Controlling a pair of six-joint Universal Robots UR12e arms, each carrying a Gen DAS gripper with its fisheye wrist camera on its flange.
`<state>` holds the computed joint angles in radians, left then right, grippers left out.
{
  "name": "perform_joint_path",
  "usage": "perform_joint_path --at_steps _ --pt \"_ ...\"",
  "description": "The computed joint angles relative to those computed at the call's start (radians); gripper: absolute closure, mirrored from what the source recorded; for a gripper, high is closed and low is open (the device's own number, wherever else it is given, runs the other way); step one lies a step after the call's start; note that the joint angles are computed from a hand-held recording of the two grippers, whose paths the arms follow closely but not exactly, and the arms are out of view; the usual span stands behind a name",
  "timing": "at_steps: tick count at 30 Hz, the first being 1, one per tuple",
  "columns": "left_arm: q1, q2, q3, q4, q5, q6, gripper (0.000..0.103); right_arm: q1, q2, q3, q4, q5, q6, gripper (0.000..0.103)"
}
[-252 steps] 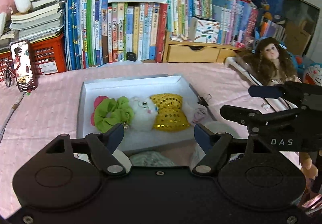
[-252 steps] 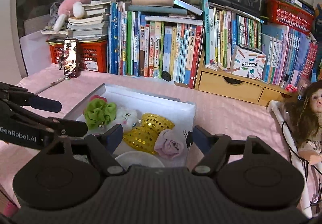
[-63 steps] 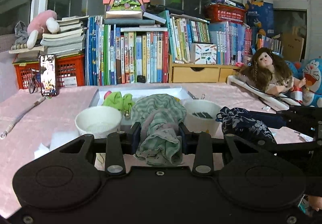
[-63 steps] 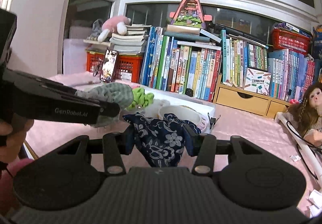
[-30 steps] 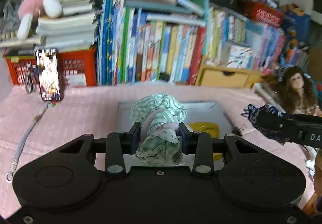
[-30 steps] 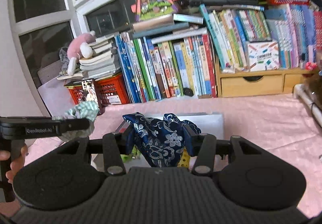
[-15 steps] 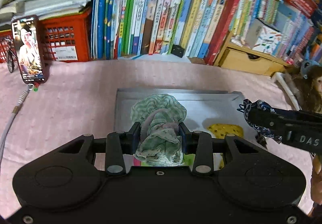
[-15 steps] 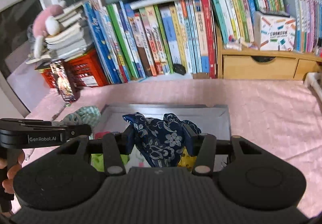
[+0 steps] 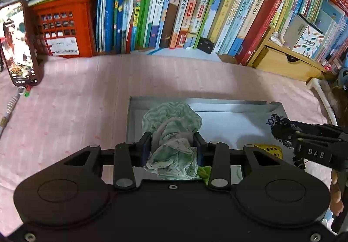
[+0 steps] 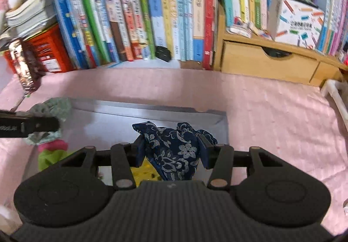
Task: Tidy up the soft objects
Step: 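Carry the checked cloth with the left tool while the right tool carries the floral pouch to the tray, then lower the checked cloth into the tray and open the left tool while the right tool releases the pouch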
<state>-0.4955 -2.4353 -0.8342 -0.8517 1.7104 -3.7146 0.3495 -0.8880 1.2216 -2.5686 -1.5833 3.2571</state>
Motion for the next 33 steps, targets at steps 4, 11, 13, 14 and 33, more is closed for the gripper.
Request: perform_joint_path --at_steps 4,11,13,14,33 --pt "0.003 -0.007 0.004 -0.006 -0.006 -0.010 0.064 -0.008 0.007 0.000 0.024 -0.005 0.027 0.049" --pt "0.005 -0.032 0.035 -0.051 -0.042 -0.003 0.064 -0.017 0.012 -0.002 0.047 0.037 0.025 0.048" --pt "0.007 -0.039 0.045 -0.071 -0.062 -0.004 0.064 -0.018 0.013 -0.004 0.053 0.042 0.017 0.048" --pt "0.007 -0.042 0.048 -0.082 -0.069 -0.004 0.064 -0.018 0.013 -0.005 0.059 0.045 0.012 0.048" --pt "0.007 -0.046 0.075 -0.187 -0.128 0.031 0.063 -0.023 0.011 -0.039 0.227 0.075 -0.017 0.050"
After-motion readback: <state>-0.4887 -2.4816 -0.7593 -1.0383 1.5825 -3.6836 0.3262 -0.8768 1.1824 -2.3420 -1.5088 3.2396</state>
